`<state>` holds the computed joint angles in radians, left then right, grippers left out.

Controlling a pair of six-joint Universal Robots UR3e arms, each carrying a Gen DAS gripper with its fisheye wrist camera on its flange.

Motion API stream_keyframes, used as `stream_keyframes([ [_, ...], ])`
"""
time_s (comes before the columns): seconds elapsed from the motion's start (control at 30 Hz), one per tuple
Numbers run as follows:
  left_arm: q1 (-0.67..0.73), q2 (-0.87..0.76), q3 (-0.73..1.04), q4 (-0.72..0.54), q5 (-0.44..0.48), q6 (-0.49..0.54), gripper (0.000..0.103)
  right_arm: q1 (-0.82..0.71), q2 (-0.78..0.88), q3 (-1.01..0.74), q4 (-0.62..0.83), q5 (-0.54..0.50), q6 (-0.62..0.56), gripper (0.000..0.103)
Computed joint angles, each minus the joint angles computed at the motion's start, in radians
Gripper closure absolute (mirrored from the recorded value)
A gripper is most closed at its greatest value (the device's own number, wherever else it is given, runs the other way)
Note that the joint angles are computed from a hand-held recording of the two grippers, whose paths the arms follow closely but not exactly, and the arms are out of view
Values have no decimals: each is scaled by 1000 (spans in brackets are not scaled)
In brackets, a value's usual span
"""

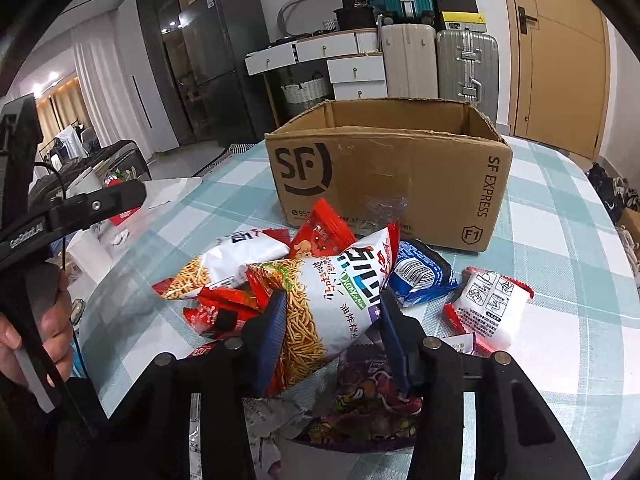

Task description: Organize snacks

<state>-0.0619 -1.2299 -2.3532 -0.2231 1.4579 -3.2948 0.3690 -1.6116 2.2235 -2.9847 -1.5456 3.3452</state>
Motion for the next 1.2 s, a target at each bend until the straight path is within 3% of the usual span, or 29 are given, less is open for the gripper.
stream_keyframes([
  [0.27,16,-30,8,-5,-18,11,1,-26,-91,62,-23,31,22,58],
  [0.47,65,-43,3,-25,-120,39,1,-67,-183,116,-43,74,45,58],
  [0.73,49,-181,81,-72,-258,98,1,-160,-301,188,-46,165,54,58],
  [0.87,-17,-293,158,-71,-216,105,1,-187,-344,204,-37,191,54,58],
  [1.03,-40,-389,226,-92,-233,116,1,-201,-367,212,-27,212,54,58],
  [1.2,-13,-427,233,-94,-275,125,13,-217,-385,226,-25,232,54,58],
])
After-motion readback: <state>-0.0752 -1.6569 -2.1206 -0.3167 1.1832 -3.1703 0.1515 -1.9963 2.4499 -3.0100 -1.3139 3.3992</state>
